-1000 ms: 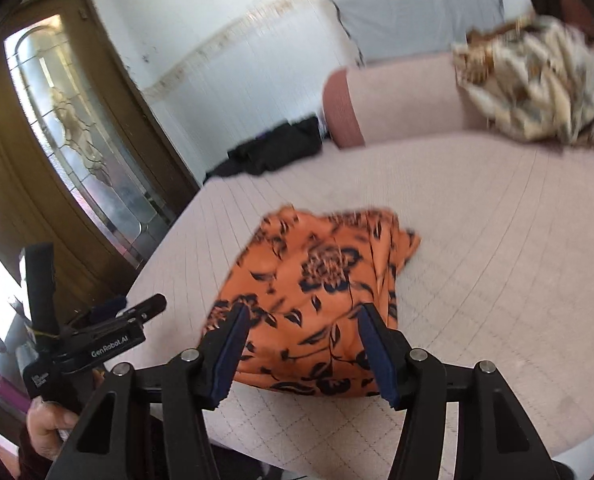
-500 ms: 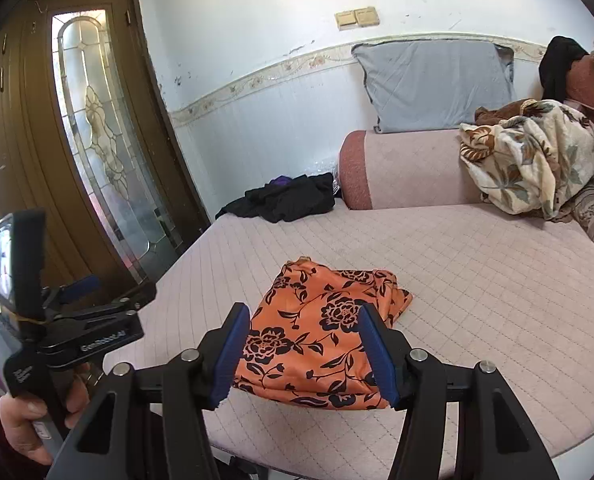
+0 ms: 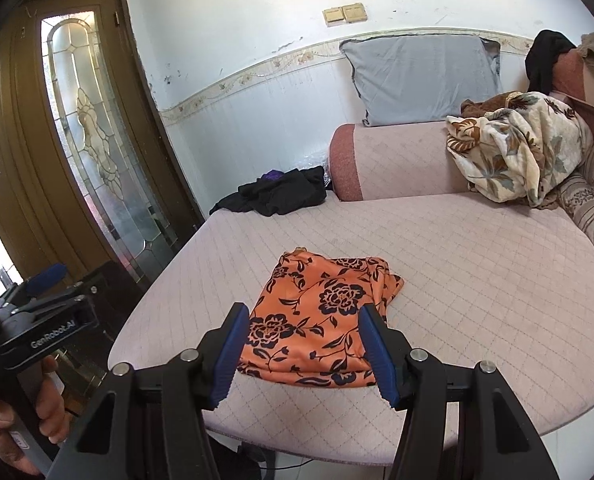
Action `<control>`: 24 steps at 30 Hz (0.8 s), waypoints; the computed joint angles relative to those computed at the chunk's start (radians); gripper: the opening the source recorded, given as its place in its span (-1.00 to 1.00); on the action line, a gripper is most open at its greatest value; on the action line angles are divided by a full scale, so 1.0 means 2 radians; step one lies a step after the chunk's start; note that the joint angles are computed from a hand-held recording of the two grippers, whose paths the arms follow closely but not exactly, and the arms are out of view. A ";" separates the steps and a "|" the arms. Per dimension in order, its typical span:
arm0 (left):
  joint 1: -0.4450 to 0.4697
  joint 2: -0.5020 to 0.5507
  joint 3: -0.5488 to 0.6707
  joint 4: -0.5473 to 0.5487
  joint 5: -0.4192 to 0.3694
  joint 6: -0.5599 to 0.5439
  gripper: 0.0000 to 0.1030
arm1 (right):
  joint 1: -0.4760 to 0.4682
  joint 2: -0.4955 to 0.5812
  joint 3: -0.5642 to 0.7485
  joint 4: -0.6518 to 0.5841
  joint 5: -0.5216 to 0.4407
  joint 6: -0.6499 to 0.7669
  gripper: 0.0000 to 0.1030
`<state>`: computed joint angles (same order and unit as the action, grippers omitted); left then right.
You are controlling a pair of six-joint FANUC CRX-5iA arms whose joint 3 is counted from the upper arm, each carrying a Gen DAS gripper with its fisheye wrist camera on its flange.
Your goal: Fold small clothes
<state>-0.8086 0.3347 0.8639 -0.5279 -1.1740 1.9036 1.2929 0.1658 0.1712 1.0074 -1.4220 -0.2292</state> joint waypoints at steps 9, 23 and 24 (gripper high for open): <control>0.002 -0.030 -0.038 0.005 0.007 -0.002 0.88 | 0.011 0.027 0.048 -0.033 -0.027 0.001 0.17; 0.018 -0.015 -0.018 0.001 -0.006 0.004 0.88 | -0.009 0.068 0.111 -0.026 -0.029 0.048 0.17; 0.020 -0.009 -0.012 0.002 -0.010 0.004 0.88 | -0.014 0.070 0.114 -0.029 -0.026 0.049 0.17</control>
